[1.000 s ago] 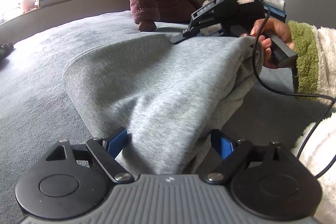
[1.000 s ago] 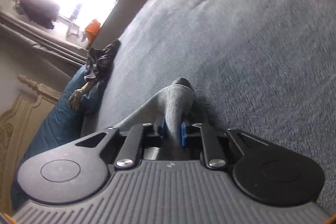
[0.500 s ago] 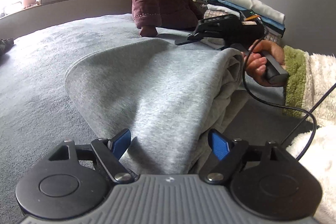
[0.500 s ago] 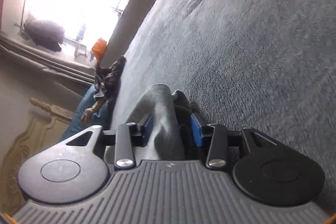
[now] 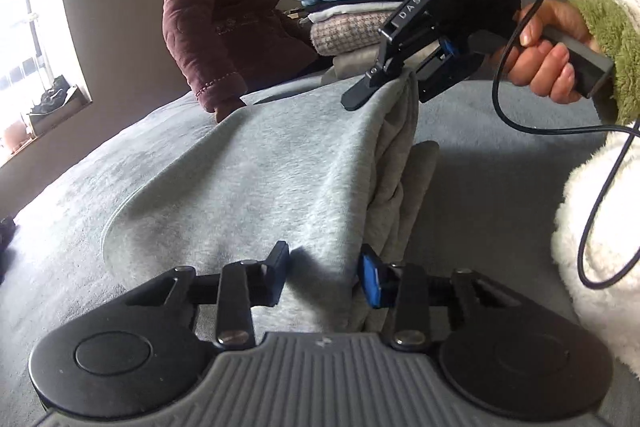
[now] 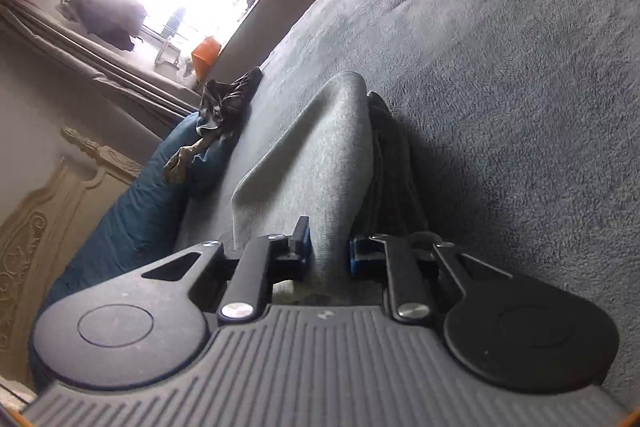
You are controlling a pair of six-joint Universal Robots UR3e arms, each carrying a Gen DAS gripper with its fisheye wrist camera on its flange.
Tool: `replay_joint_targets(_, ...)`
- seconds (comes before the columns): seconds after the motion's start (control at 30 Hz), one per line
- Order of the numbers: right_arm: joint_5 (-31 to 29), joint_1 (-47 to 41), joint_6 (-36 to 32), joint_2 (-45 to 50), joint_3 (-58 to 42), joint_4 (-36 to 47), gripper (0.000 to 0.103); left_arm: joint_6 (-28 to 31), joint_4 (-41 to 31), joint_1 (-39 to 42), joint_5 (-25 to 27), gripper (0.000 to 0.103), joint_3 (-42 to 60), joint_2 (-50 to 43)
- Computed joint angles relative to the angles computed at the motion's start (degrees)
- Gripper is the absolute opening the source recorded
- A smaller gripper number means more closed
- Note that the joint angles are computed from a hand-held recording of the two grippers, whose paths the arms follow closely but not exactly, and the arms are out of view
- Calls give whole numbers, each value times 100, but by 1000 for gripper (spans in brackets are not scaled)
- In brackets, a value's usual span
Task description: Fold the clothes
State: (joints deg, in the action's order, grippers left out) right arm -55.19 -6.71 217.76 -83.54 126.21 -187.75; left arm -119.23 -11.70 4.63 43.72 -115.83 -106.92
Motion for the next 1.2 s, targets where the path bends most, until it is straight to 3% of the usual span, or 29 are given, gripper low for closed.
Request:
replay_joint_targets(0.07,37,-131,60,120,415,-209,16,303,-420,82,-104,38,50,56)
replay_joint_targets(0.17,417,-429,875,461,907,-1119,22,707,-1115,236,-298,44,119,221)
replay_joint_targets(0.3,-1192,367,597,-695,316,476,28,1108,-3007,739,-816,49,394,721)
replay_joint_targets(0.4,-2443,1134,601,-1056,-205,846,29,1111,-4199,1113,-1273,49,654,962)
replay_joint_targets(0.47,-2870,1651,364,-885,-846,1274,29,661,-4168,1175,-1470,49,772,902)
replay_joint_targets(0.53,-3312,2239,-1,-428,-1702,1884,28,-159,-3436,1055,-1415,50,864,659)
replay_joint_targets(0.57,-3449,2429,-182,-188,-2066,2281,27,-546,-3110,924,-1225,51,987,467)
replay_joint_targets(0.63,-3760,2754,-463,362,-2842,3324,26,-1098,-2869,560,-589,65,1432,-3)
replay_joint_targets(0.67,-3916,2865,-580,666,-3176,3902,26,-1296,-2871,368,-209,63,1667,-226)
replay_joint_targets(0.7,-4133,2986,-693,787,-3271,4000,26,-1400,-2815,239,69,63,1755,-380)
replay_joint_targets(0.77,-4405,3155,-874,927,-3617,4405,26,-1353,-2474,290,-34,68,1506,-389)
replay_joint_targets(0.83,-4594,3243,-773,910,-4121,5061,26,-1225,-2652,368,-87,69,1472,-246)
replay_joint_targets(0.93,-4883,3459,-794,815,-4260,4839,27,-1253,-2736,535,-233,74,1365,-98)
replay_joint_targets(1.07,-4741,3474,-1091,1336,-4446,5411,28,-1266,-3165,657,-329,72,1521,-70)
replay_joint_targets(1.2,-4647,3449,-879,1190,-4586,5837,28,-1447,-3241,893,-799,78,1845,-69)
